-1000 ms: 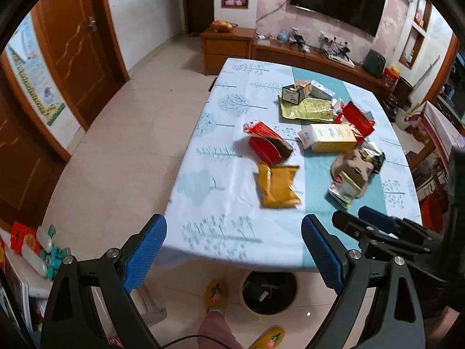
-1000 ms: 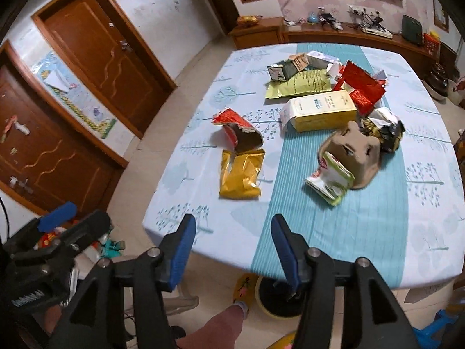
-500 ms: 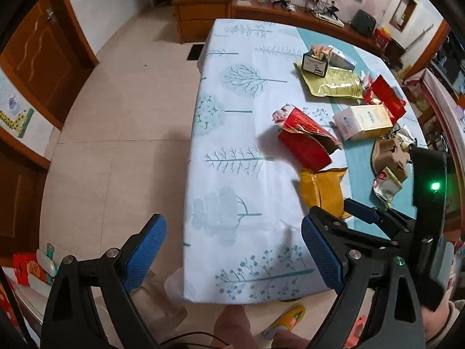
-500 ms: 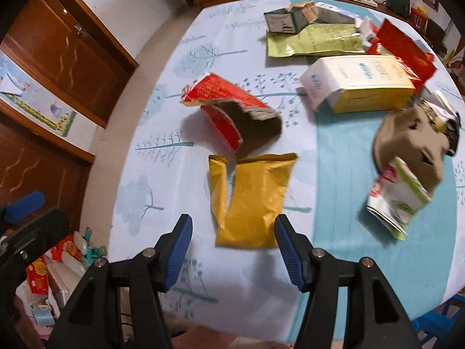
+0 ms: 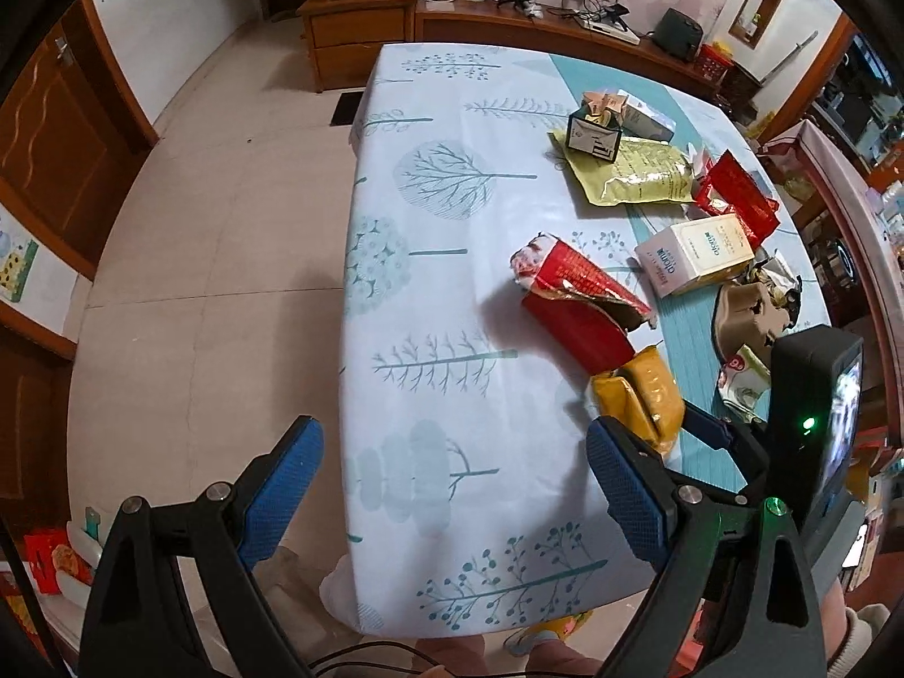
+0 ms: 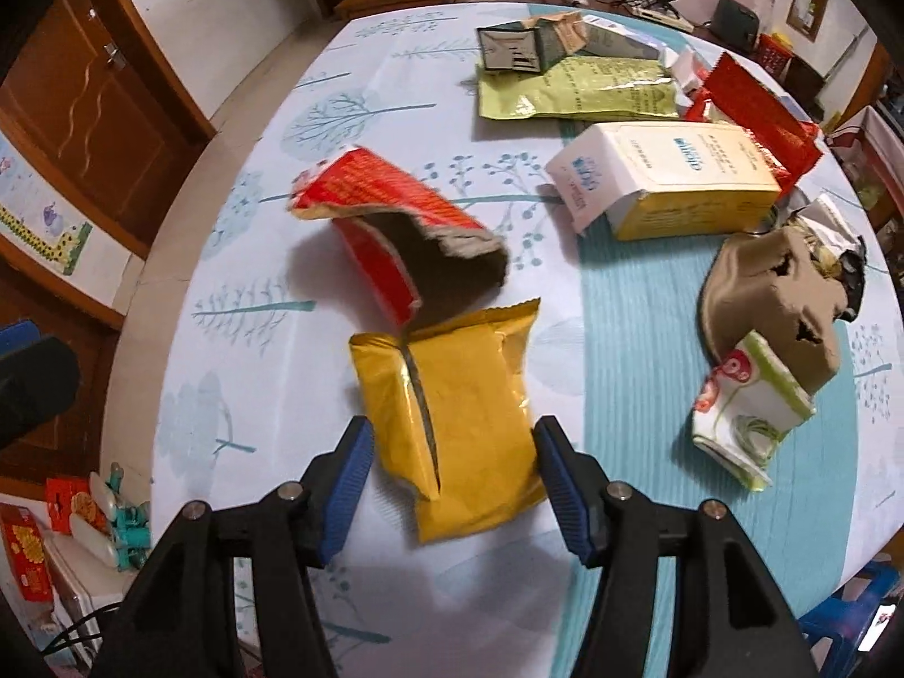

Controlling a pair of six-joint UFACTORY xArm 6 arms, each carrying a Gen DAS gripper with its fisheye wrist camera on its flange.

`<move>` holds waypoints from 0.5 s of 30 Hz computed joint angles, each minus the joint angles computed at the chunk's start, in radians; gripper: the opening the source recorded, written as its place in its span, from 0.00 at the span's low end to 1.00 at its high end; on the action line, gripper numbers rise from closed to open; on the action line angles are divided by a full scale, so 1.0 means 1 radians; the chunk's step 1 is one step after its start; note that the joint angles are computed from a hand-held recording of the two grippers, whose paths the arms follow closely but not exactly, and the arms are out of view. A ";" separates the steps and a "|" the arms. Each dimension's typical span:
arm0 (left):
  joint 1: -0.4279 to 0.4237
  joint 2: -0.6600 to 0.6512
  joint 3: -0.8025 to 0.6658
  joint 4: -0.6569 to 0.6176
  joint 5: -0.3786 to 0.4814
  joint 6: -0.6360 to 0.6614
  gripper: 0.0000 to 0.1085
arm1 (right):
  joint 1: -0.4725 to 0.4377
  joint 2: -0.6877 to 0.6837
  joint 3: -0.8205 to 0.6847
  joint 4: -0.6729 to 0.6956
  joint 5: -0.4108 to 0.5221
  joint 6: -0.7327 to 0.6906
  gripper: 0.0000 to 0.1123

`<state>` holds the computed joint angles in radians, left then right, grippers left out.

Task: Collect trash
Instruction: 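Grasp the yellow snack bag with the right tool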

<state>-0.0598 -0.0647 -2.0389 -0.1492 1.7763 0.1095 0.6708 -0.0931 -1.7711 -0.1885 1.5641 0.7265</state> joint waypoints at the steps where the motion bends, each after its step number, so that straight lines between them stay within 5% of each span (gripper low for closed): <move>1: -0.002 0.005 -0.004 -0.001 0.000 -0.002 0.86 | -0.001 0.002 0.001 -0.008 0.009 -0.009 0.52; 3: -0.006 0.014 -0.014 -0.002 0.002 -0.005 0.86 | -0.007 -0.007 0.027 -0.003 0.017 -0.027 0.48; 7: -0.016 0.031 -0.030 -0.011 0.001 -0.018 0.86 | -0.005 -0.020 0.045 -0.013 0.017 -0.049 0.14; 15: -0.042 0.130 -0.151 -0.057 0.059 -0.093 0.86 | -0.121 -0.142 0.173 0.109 -0.106 0.011 0.10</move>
